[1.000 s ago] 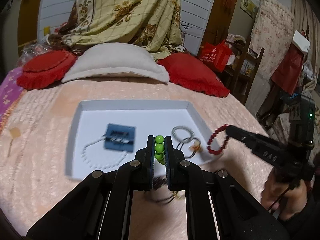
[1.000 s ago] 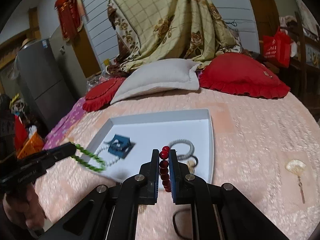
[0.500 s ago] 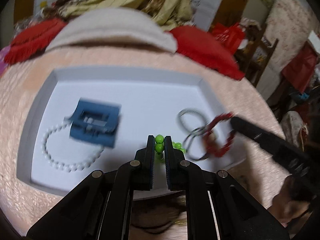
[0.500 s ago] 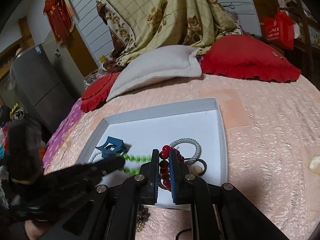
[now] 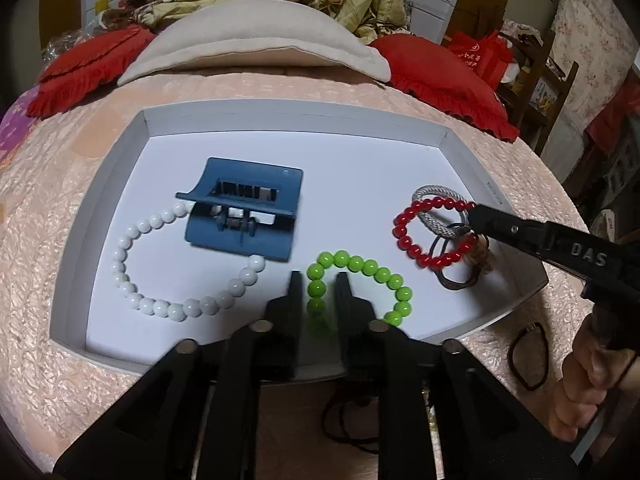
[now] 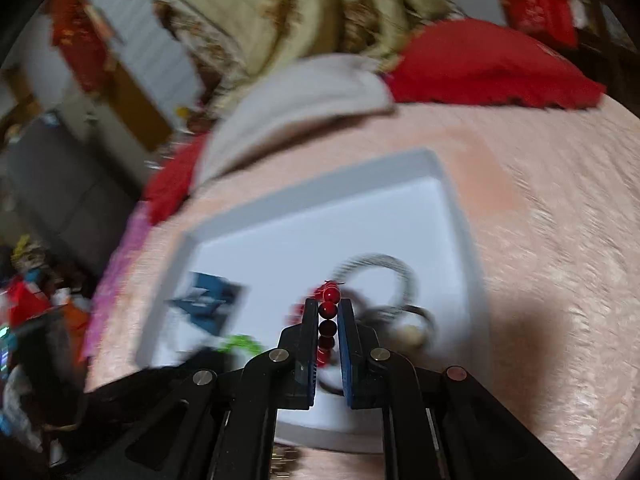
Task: Organize jewelry
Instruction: 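Carry the green and red bracelets into the white tray and open both grippers, then lower the left gripper onto the brown wooden bead bracelet and close it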
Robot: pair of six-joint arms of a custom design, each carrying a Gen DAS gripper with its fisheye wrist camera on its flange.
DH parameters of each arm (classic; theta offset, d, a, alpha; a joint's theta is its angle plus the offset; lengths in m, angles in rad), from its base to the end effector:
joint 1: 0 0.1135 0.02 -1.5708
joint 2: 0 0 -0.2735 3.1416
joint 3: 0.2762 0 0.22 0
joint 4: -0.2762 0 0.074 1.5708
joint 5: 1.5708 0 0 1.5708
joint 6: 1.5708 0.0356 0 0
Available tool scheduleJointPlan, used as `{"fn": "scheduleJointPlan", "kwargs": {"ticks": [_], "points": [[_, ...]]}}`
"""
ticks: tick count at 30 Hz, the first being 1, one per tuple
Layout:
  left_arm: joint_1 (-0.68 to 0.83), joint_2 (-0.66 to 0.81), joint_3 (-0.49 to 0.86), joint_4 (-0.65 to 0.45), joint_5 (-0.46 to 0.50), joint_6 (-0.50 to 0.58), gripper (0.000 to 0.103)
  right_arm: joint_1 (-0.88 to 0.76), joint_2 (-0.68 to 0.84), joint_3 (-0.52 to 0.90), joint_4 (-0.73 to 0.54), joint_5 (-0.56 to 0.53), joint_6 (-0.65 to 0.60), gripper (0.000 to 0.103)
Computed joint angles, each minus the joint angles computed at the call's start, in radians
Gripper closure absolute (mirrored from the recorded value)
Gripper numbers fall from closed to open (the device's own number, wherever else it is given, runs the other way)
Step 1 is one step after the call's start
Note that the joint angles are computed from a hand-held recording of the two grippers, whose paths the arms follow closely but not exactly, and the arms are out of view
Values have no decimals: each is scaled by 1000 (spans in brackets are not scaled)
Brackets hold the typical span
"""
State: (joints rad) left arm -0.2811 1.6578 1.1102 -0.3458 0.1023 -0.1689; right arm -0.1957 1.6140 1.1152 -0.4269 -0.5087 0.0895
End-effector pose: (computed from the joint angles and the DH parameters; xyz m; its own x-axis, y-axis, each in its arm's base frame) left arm 0.3106 -0.0935 0.2417 -0.7947 0.0554 -0.6045 0.2068 0.9610 -0.1838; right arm 0.3070 -0.0432 0.2542 -0.7911 0.2364 -0.5641 -0.0469 0.8961 0.4414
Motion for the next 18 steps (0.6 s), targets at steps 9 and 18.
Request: {"fn": "scheduleJointPlan", "kwargs": {"ticks": [9,18], "points": [[44,-117,-89,44,-11,14,57,-26,-21,0,-29,-9,-28,75],[112,-288,-211,11,-46,36,56,-60,-218,-141,-21,49,-148,68]]}}
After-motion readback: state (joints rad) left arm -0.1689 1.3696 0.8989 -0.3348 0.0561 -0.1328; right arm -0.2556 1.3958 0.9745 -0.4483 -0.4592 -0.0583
